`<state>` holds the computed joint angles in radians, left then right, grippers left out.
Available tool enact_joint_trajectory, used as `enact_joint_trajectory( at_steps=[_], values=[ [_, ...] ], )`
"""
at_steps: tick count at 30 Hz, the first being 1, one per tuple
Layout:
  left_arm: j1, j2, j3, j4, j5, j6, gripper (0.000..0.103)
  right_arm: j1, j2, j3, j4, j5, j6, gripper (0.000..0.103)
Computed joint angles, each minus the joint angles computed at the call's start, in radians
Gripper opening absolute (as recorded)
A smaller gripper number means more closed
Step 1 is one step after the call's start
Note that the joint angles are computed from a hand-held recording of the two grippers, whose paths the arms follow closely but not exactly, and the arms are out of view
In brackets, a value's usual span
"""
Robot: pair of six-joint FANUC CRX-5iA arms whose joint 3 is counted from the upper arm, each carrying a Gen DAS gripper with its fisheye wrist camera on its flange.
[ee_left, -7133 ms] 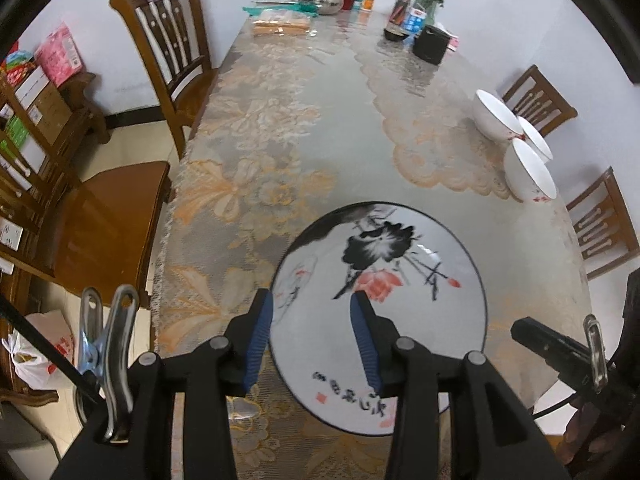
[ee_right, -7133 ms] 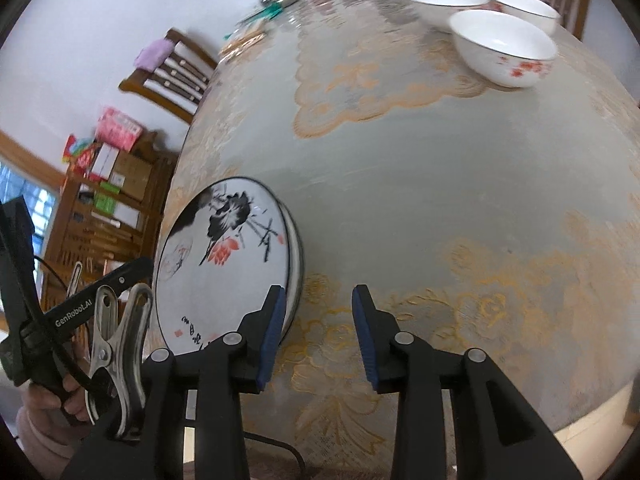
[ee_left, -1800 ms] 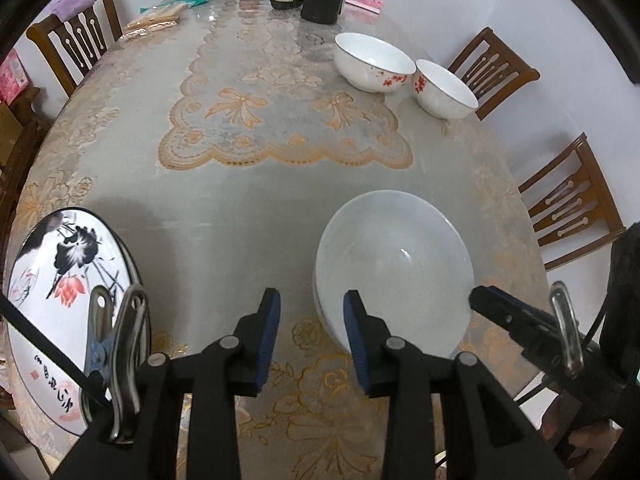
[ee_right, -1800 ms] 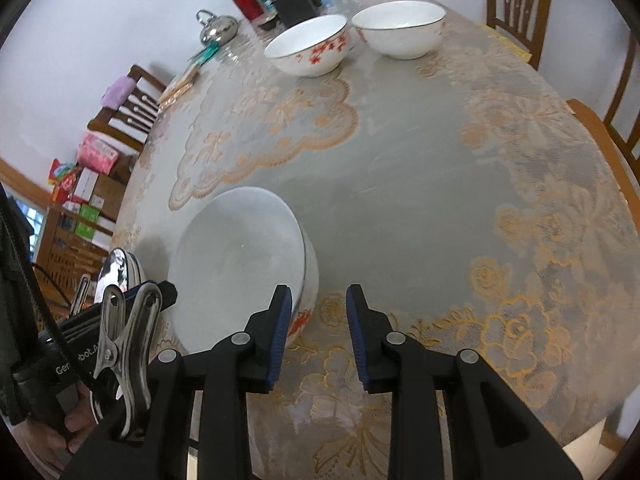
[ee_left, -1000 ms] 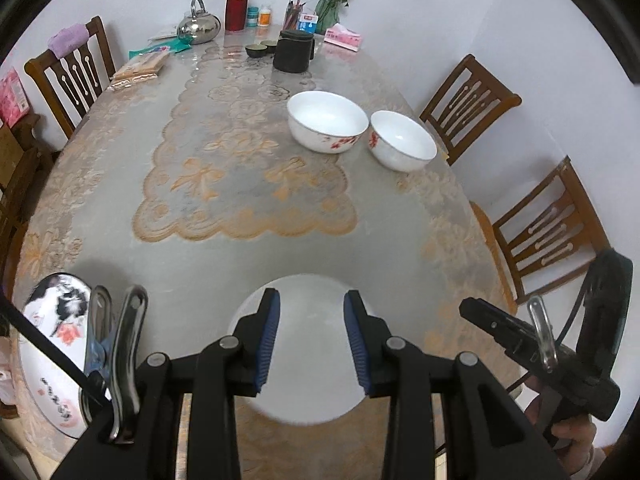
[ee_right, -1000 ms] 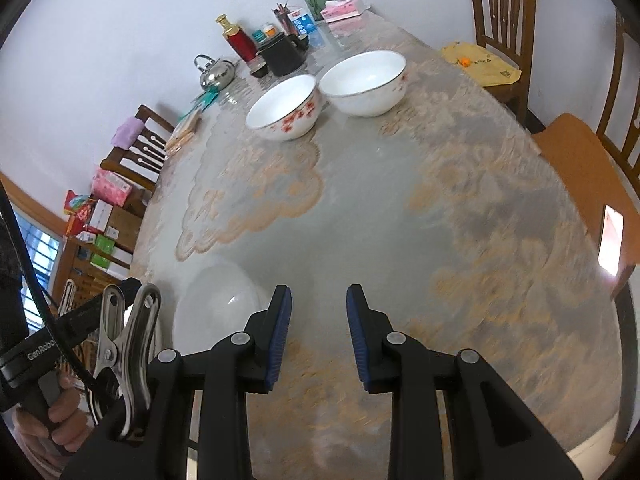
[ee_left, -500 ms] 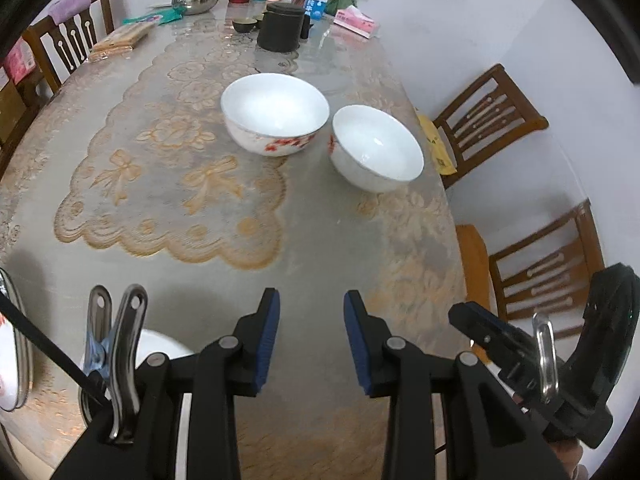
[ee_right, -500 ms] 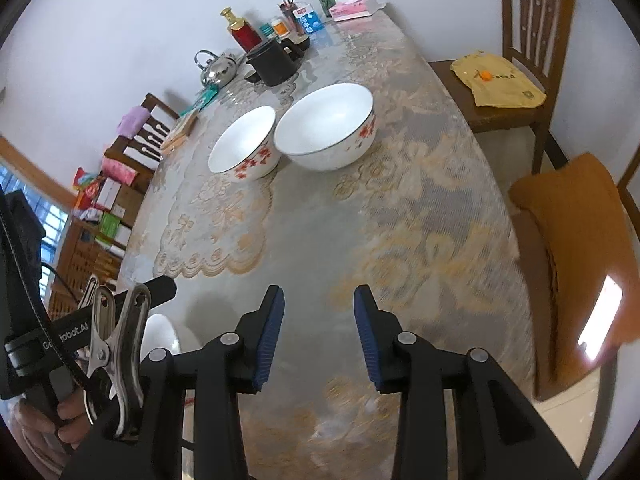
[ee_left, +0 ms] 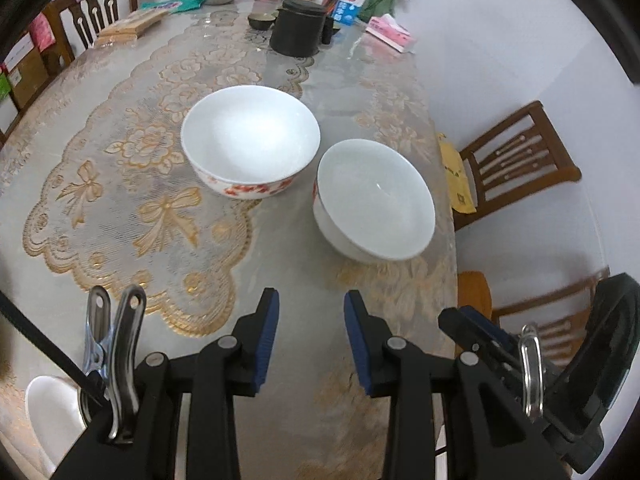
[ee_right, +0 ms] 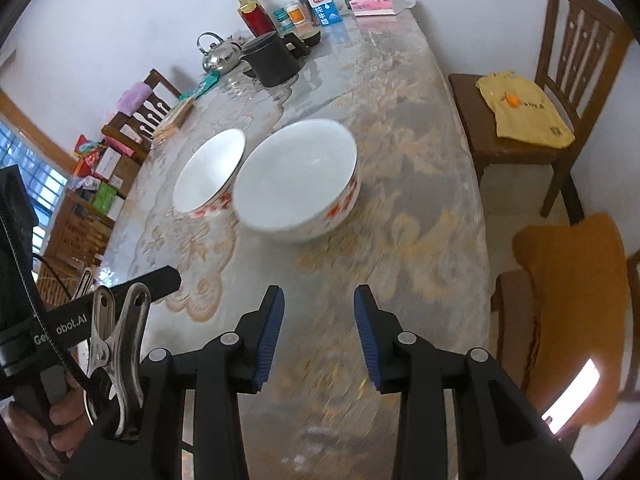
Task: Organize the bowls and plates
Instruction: 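Move the right gripper to the red-flower bowl rim and close it, then lift the red-flower bowl and carry it toward the placed white bowl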
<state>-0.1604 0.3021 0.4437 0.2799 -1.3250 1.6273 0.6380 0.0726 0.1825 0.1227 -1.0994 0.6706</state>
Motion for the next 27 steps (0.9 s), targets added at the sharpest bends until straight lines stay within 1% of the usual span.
enact_joint_trajectory(
  at_steps=[7, 15, 20, 23, 27],
  values=[
    [-0.021, 0.068, 0.066, -0.018, -0.001, 0.075, 0.035, -0.075, 0.078, 0.090, -0.064, -0.023, 0.103, 0.037],
    [-0.027, 0.126, 0.110, -0.018, -0.014, 0.144, 0.035, -0.124, 0.149, 0.169, -0.106, -0.046, 0.168, 0.037],
    [-0.027, 0.144, 0.123, -0.019, -0.016, 0.150, 0.035, -0.153, 0.206, 0.229, -0.134, -0.040, 0.215, 0.037],
    [-0.022, 0.155, 0.130, -0.020, -0.020, 0.161, 0.035, -0.166, 0.260, 0.285, -0.145, -0.054, 0.245, 0.037],
    [-0.014, 0.172, 0.144, -0.018, -0.020, 0.174, 0.035, -0.182, 0.304, 0.344, -0.176, -0.061, 0.295, 0.037]
  ],
)
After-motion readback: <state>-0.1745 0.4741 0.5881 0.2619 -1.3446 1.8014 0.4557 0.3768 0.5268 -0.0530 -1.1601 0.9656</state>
